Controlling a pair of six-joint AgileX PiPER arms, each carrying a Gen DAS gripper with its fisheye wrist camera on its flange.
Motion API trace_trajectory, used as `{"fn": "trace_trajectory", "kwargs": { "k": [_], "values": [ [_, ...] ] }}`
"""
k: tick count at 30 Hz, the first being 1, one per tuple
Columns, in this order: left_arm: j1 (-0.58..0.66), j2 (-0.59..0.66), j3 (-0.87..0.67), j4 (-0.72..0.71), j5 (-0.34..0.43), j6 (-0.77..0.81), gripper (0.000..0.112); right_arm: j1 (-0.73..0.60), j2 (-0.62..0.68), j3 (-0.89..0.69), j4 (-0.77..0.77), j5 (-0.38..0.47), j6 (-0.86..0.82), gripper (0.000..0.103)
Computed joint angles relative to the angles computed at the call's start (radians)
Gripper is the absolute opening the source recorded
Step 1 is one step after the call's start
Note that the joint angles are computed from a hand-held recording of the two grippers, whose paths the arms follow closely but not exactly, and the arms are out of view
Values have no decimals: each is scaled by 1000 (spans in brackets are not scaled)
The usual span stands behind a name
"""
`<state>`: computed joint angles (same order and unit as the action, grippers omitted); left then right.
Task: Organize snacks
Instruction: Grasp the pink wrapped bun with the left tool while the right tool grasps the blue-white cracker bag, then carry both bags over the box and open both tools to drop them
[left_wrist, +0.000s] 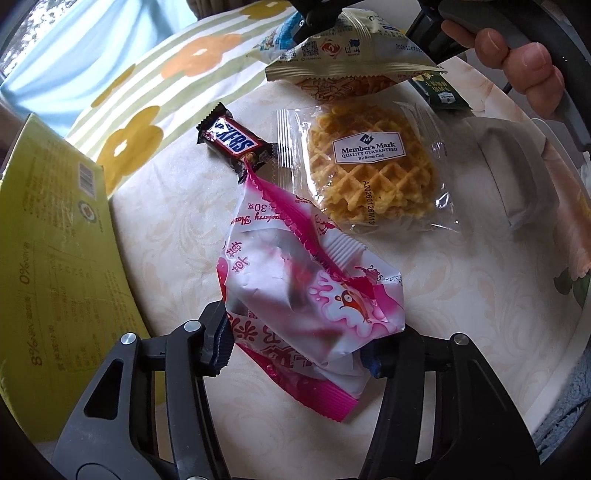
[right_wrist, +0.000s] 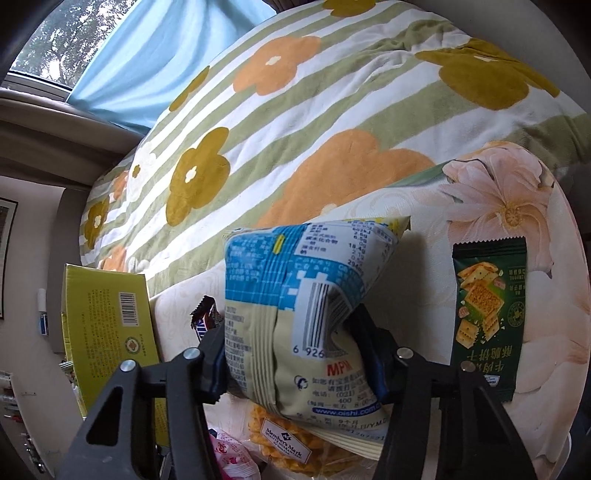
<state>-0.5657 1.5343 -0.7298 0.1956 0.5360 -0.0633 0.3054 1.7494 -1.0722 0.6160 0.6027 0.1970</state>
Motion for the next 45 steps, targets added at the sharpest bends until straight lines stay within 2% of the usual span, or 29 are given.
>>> {"fn": "trace_trajectory", "kwargs": {
  "k": [4,10,18,23,28,31,38,42,45],
  "values": [
    [-21,-19,-1,33,16,-58,50,-7,-50,35,21,-9,-26,52],
    [-77,-92,-14,94,82,-170,50,-4,-159,65,-42,18,-1,52],
    [-143,-225,-156,161,283,-320,50,1,-337,24,-163,127,35,52],
    [-86,-263,-295,115,404,-334,50,-3,-383,-81,-192,200,-15,52],
    [59,-285,-433,63,498,-304,50,33,-353,-203,-173,240,-82,52],
    [211,-308,-503,-19,523,-206,50,95,-313,-281,-204,248,-61,52],
    [634,-271,-625,-220,540,155,50,312,-137,-538,-346,253,91,52],
    [901,-181,-694,-380,564,415,50,403,-5,-698,-410,255,200,52],
    [1029,-97,-745,-437,579,545,50,468,116,-847,-460,288,277,52]
  ]
}}
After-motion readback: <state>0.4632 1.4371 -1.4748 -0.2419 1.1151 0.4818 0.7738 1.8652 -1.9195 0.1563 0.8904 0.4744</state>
